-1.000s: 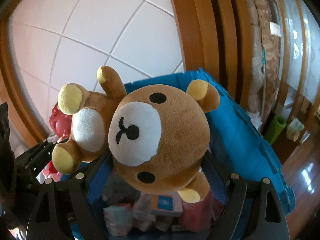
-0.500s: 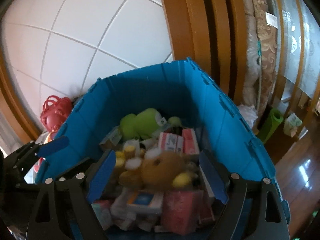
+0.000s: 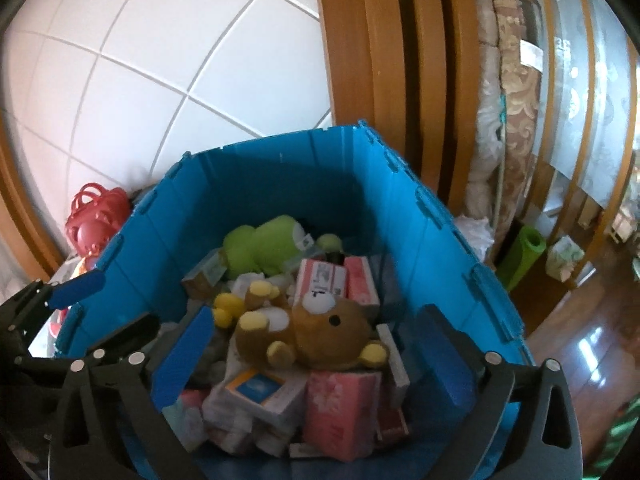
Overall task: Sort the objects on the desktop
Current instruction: 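Lift the teddy bear with the right tool and drop it into the crate, then return both tools to the pile and reach for the green medicine box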
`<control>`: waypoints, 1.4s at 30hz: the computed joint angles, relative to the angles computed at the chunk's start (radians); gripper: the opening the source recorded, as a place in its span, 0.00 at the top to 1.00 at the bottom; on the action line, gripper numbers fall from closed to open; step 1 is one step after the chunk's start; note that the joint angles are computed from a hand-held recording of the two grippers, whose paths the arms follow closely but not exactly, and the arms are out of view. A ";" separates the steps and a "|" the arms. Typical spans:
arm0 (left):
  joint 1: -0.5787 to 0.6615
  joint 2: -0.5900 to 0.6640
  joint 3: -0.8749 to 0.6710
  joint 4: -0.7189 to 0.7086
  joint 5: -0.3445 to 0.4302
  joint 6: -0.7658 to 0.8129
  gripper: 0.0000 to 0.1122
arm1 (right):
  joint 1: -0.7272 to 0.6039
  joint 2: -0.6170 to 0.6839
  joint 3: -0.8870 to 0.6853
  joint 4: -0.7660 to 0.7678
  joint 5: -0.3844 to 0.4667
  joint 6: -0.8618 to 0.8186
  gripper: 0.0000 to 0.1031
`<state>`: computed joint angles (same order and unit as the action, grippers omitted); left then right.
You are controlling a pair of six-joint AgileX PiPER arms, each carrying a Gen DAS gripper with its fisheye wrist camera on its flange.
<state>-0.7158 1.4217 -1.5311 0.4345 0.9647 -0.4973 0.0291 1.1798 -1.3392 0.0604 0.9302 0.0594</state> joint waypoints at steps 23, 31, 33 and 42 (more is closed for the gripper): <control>0.326 -0.420 0.327 -0.044 -0.120 0.100 0.27 | 0.611 -0.054 -0.012 -0.546 0.010 0.616 0.00; 1.114 -0.441 0.443 -0.755 -0.185 0.900 0.27 | 0.930 0.166 -0.187 -0.761 0.053 0.855 0.00; 1.302 -0.382 0.441 -0.911 -0.150 1.100 0.27 | 0.982 0.236 -0.246 -0.787 0.053 0.887 0.00; 1.694 -0.003 0.373 -1.201 -0.076 1.703 0.27 | 1.089 0.655 -0.624 -0.769 0.083 0.934 0.00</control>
<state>0.9780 1.4192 -1.1580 -0.7669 0.8892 1.2054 1.1177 1.8345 -1.9633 -0.7088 1.0137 0.9939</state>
